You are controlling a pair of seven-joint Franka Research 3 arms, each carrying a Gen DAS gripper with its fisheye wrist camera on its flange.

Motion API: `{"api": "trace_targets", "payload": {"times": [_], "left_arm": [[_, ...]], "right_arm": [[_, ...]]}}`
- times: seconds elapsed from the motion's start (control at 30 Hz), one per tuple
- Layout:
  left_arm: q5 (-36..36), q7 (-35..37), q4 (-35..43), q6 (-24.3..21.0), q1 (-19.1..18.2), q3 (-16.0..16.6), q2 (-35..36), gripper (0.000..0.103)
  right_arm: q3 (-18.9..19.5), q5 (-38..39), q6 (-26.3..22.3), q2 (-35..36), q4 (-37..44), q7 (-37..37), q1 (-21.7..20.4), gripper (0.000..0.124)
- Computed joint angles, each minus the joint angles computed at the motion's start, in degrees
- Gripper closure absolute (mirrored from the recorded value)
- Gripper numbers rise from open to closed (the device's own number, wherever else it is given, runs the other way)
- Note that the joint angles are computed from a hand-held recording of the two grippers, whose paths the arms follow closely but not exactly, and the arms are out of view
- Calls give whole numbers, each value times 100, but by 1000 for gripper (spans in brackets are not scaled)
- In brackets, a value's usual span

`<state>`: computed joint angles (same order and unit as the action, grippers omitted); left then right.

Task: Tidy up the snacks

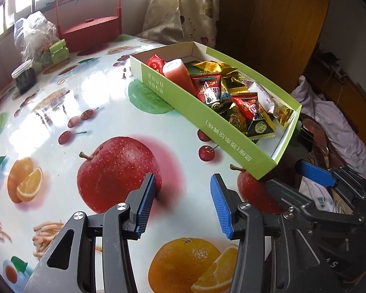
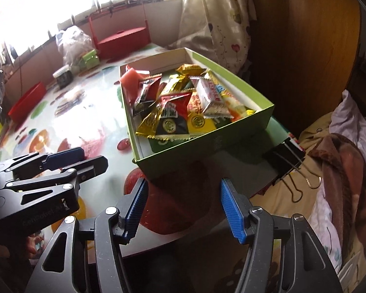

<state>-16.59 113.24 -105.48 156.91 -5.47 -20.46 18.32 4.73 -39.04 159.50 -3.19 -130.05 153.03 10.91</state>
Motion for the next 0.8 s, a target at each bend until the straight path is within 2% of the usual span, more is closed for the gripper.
{"api": "trace_targets", "payload": {"times": [0.1, 0.8], "left_arm": [[-6, 46, -23, 50, 5, -19, 5, 51], [61, -42, -102, 172, 13, -40, -32, 51]], "right_arm": [[2, 35, -27, 58, 37, -32, 26, 62], [-49, -274, -154, 92, 92, 232, 108, 61]]}}
